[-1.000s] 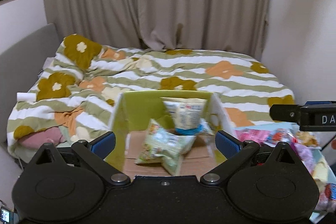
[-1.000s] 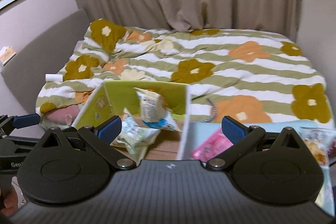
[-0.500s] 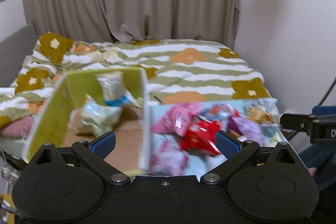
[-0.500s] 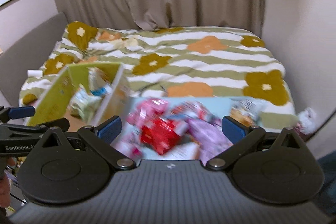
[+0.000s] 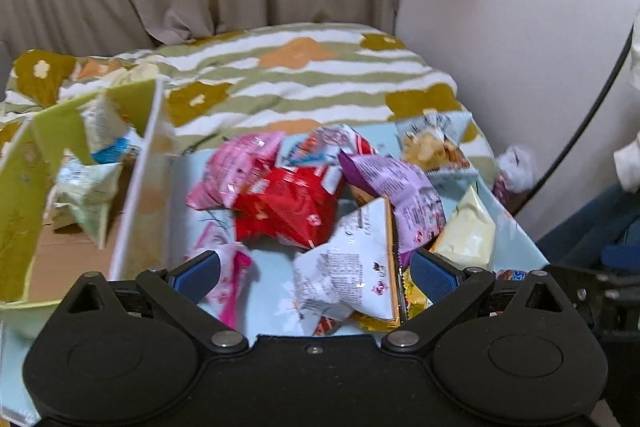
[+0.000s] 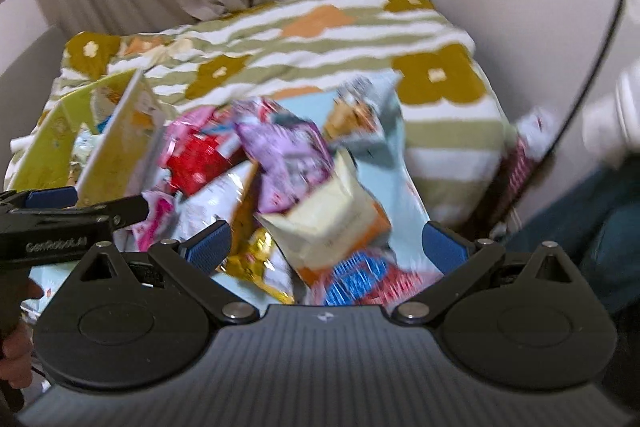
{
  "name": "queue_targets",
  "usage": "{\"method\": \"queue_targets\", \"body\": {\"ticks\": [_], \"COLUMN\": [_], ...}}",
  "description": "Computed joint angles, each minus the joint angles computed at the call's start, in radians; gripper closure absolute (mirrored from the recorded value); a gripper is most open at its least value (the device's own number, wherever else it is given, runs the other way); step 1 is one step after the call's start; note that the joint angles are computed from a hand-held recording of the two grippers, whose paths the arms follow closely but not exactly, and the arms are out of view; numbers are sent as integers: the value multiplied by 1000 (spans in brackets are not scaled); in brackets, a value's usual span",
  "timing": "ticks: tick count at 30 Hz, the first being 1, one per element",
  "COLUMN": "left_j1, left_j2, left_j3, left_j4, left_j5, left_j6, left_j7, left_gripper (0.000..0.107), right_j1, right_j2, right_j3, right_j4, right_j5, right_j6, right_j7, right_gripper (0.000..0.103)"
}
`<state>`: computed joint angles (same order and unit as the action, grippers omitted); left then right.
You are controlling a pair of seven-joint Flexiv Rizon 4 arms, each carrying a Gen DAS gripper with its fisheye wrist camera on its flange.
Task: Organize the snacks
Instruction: 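Grasp the white bag with left gripper while right grasps the blue-red bag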
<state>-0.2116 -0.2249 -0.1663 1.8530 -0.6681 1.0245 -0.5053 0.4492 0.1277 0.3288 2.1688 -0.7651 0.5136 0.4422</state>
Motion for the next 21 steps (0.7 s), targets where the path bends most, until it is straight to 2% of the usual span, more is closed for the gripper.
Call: {"method": "queue_targets", "body": {"ticks": [11,21], "left_j1": [-26,-39], "left_j2": [-104,-192], "left_j3": [-12,-13], "left_j4": [-64,-144], "left_j5": [154,275], "left_j6": [-22,-44], "left_j7": [-17,-92], "left_gripper": [4,8], "right_j1": [7,-1], "right_j2": [-33,-74], "right_j3": [-5,-33], "right_j4": [42,55], "right_j5": [74,78], "right_j6": [47,90], "right_j7": [165,230], "right_gripper": [0,0]}}
